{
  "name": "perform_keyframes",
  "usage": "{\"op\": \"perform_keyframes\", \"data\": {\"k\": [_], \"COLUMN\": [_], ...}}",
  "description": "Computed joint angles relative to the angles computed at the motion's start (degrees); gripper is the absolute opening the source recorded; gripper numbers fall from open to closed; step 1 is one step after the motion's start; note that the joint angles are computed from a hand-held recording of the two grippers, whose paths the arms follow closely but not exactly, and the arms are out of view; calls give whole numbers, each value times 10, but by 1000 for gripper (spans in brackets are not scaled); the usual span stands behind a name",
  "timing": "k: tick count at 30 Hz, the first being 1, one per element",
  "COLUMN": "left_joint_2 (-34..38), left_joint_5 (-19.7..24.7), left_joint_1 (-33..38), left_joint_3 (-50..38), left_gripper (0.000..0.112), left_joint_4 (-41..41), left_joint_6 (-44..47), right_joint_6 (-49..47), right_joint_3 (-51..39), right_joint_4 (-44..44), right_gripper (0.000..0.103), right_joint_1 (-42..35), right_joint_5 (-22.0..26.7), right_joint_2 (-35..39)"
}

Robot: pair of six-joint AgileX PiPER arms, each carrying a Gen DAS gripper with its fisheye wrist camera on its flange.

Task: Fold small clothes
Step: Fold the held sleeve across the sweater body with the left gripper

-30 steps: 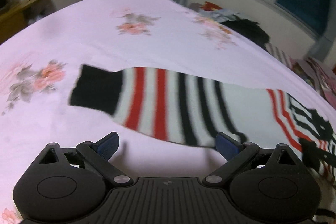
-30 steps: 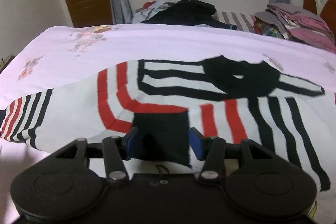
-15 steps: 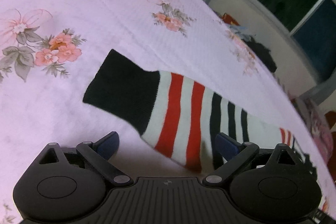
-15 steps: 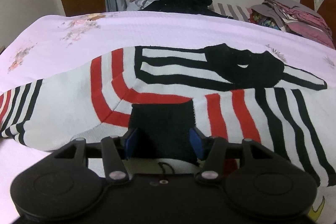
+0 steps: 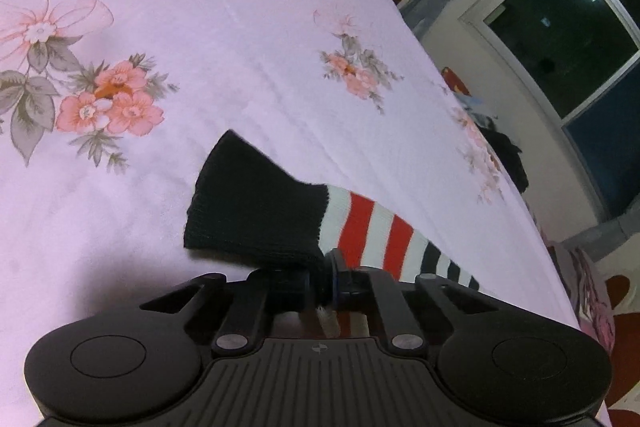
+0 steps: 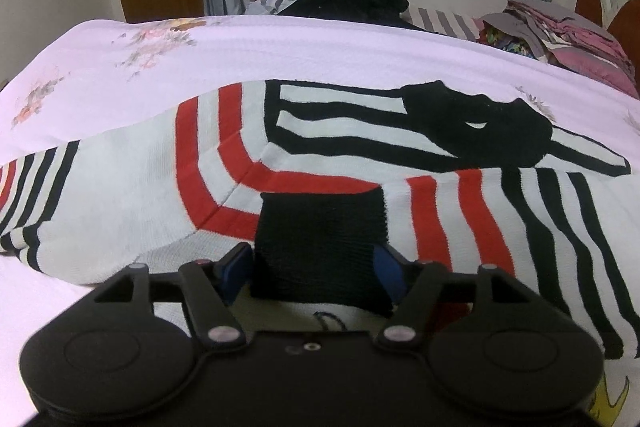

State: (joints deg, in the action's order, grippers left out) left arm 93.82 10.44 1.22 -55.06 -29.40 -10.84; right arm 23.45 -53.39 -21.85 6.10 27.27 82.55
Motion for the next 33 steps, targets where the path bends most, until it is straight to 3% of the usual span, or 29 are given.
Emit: {"op": "perform_keyframes", "data": {"k": [4,7,10,14,20,23,24,26,27,28,30,33], "left_joint_2": [-30,-49,-45,20,184,251,248,212,189,166,120,69], "left_joint_5": [-8,1,14,47,154,264,268,244,225,198,166,165], "left_joint_1": [-43,-103,-175,-281,-407,-433,-436,-446,-450,-453,-450,-431], "left_joint_3": [-14,-45,-93,-197,-386,-487,-484,-436,-411,-379,-326,-276], "left_gripper": [6,6,6,5,6,7,13,52,82,90,91,91], "left_joint_4": [68,64,33,15,117,168,170,189,219,256,323,379], "left_joint_6": [-38,3,52,86,9,-29,-28,-44,-65,-93,-134,-176], "right_joint_6": [-75,-94,-176,-275,-450,-522,-542,-579,-591,-596,-601,-585], "right_joint_3": [9,21,22,27,36,40,42,47,48,48,51,50], "right_joint_4": [93,125,211,298,434,494,511,544,557,563,574,569], "right_gripper": [53,52,52,52,54,57,57,60,60,61,63,64], "right_joint_1": [-32,-53,-95,-174,-323,-384,-398,-417,-420,-418,-401,-353], "right_joint_5": [-24,-37,-27,3,67,101,110,121,127,131,131,130], "right_joint_2": [-24,-53,-80,-131,-177,-183,-184,-185,-183,-183,-183,-179]}}
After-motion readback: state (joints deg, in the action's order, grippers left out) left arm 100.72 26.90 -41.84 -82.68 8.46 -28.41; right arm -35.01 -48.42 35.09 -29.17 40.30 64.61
